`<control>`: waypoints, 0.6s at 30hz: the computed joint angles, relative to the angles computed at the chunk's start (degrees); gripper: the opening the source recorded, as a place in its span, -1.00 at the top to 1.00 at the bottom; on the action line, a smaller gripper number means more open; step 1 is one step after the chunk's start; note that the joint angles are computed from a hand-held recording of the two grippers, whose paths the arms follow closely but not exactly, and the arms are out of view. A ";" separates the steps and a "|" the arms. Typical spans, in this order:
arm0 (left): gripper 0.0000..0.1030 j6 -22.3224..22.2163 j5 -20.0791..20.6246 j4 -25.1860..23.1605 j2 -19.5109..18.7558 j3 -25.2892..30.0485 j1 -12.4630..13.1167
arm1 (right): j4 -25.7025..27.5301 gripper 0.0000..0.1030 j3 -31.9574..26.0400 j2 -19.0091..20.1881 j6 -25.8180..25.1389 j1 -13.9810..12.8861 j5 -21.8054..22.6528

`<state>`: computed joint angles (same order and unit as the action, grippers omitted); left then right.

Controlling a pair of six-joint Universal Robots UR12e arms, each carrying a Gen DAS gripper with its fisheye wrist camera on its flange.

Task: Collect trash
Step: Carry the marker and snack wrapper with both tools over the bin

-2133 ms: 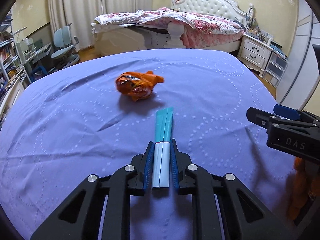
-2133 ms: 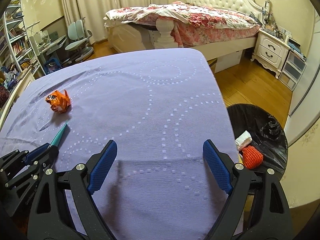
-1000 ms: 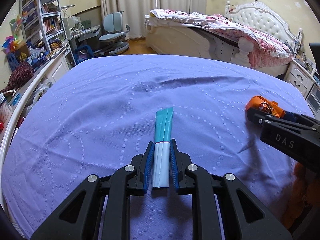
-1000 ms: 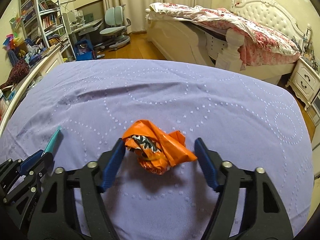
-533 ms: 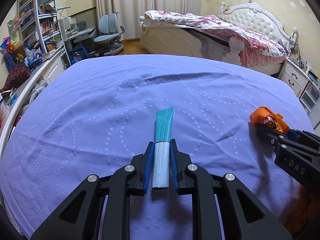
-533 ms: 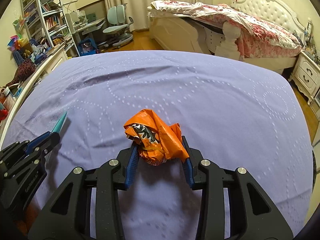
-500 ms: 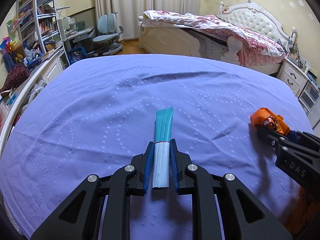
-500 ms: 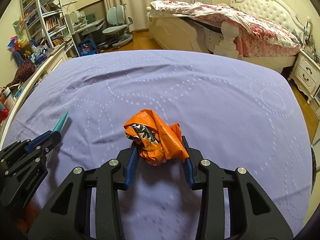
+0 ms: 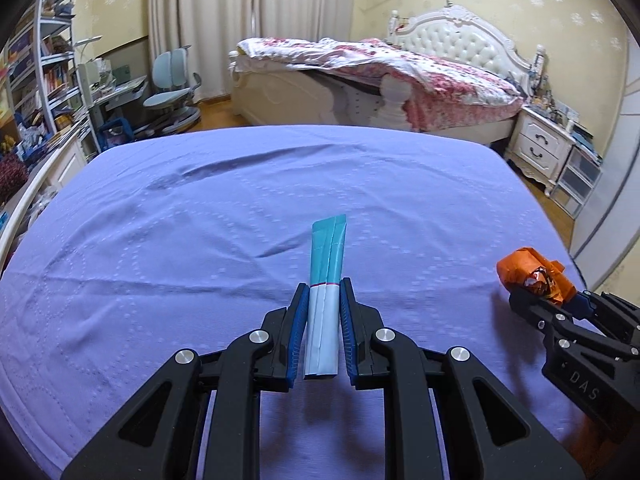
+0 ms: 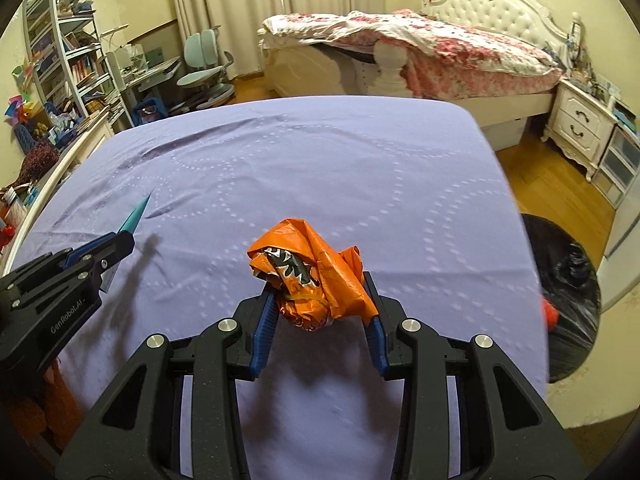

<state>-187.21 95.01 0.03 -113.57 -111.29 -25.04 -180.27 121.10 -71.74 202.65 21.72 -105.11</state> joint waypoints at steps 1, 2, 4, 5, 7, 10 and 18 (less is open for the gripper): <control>0.63 0.28 -0.21 0.39 -0.09 0.16 -0.48 | -0.38 0.27 0.48 -0.27 0.17 -0.06 -0.40; 0.63 0.45 -0.39 0.66 -0.22 0.36 -0.90 | -1.44 0.27 1.89 -1.18 0.94 -0.34 -1.39; 0.63 0.92 -1.03 1.16 -0.51 0.88 -1.85 | -1.98 0.27 2.61 -1.61 1.29 -0.55 -1.81; 0.64 1.26 -1.22 1.33 -0.72 1.21 -2.36 | -2.69 0.27 3.51 -2.13 1.69 -0.84 -2.34; 0.64 1.70 -1.68 1.51 -1.10 1.83 -3.17 | -3.70 0.27 5.06 -3.20 2.70 -1.40 -3.43; 0.64 2.61 -2.56 1.57 -1.83 2.99 -4.35 | -4.87 0.27 7.40 -4.77 4.32 -2.46 -5.69; 0.63 4.93 -4.82 0.85 -4.46 7.11 -7.20 | -5.58 0.27 11.51 -7.76 7.41 -5.80 -9.73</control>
<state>-182.28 90.19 0.88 -118.03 -104.17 -32.24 -185.85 132.62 -79.50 210.06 15.92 -114.84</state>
